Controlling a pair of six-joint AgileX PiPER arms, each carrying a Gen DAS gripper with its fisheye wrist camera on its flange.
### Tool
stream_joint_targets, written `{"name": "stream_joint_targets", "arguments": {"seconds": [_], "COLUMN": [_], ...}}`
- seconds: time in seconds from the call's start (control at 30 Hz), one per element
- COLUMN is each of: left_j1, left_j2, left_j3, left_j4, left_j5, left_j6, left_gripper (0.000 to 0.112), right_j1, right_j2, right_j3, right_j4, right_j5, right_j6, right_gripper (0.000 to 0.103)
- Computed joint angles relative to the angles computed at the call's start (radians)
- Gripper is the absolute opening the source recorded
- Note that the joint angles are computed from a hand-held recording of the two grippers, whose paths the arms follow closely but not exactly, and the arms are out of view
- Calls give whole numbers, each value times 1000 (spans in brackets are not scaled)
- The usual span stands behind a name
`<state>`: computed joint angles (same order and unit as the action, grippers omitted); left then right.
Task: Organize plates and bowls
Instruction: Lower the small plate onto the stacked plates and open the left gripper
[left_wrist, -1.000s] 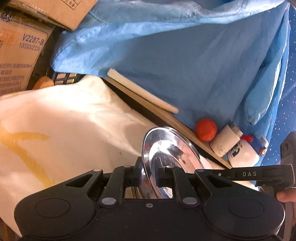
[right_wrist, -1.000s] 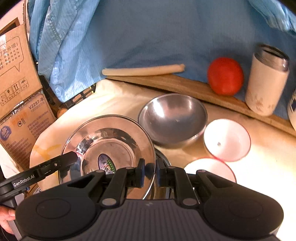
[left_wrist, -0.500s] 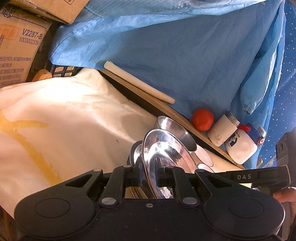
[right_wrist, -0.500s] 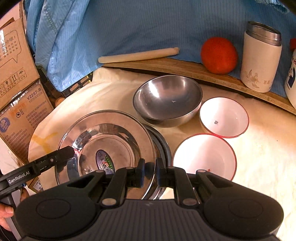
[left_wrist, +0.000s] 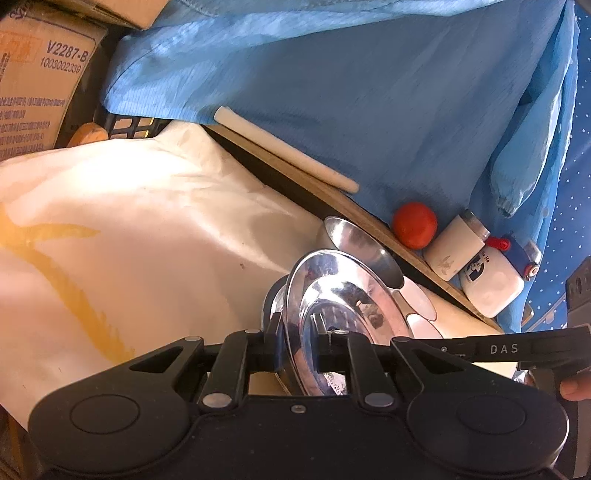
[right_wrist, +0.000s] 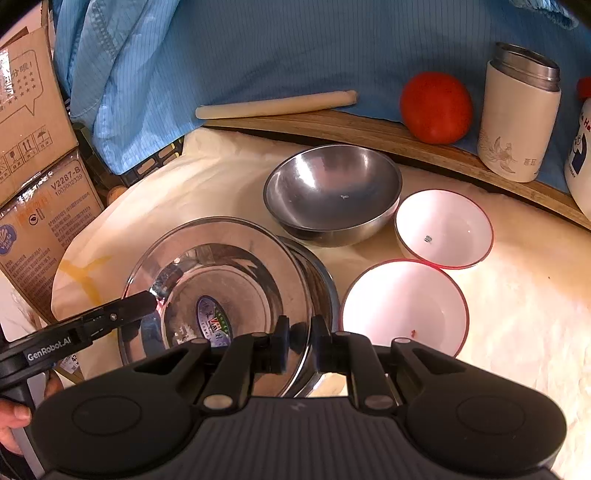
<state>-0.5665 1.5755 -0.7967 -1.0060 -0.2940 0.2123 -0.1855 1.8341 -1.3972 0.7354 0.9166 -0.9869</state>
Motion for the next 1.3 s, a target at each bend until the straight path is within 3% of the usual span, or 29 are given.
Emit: {"name": "stream_joint_targets", "arguments": {"seconds": [0.4,0.7,1.07,1.3], "left_j1": [8,0,-18,-20], "left_j2": [26,47,64,65], "left_j3": [-24,-63,-113,-114], "left_j4": [-12,-166,-458,-475], "left_j5": [19,36,10,8], "left_j6": [30,244,651,687], "left_gripper": [15,17,18,22], "right_j1": [1,7,10,10], "right_j2": [1,3,-1,-3], "right_j3": [-1,5,19,24], "right_j4": [-13,-21,-16,-15], "right_j5": [-14,-37,-54,-59], "right_j6": [8,7,-6,-20], "right_gripper": [14,15,15,15]}}
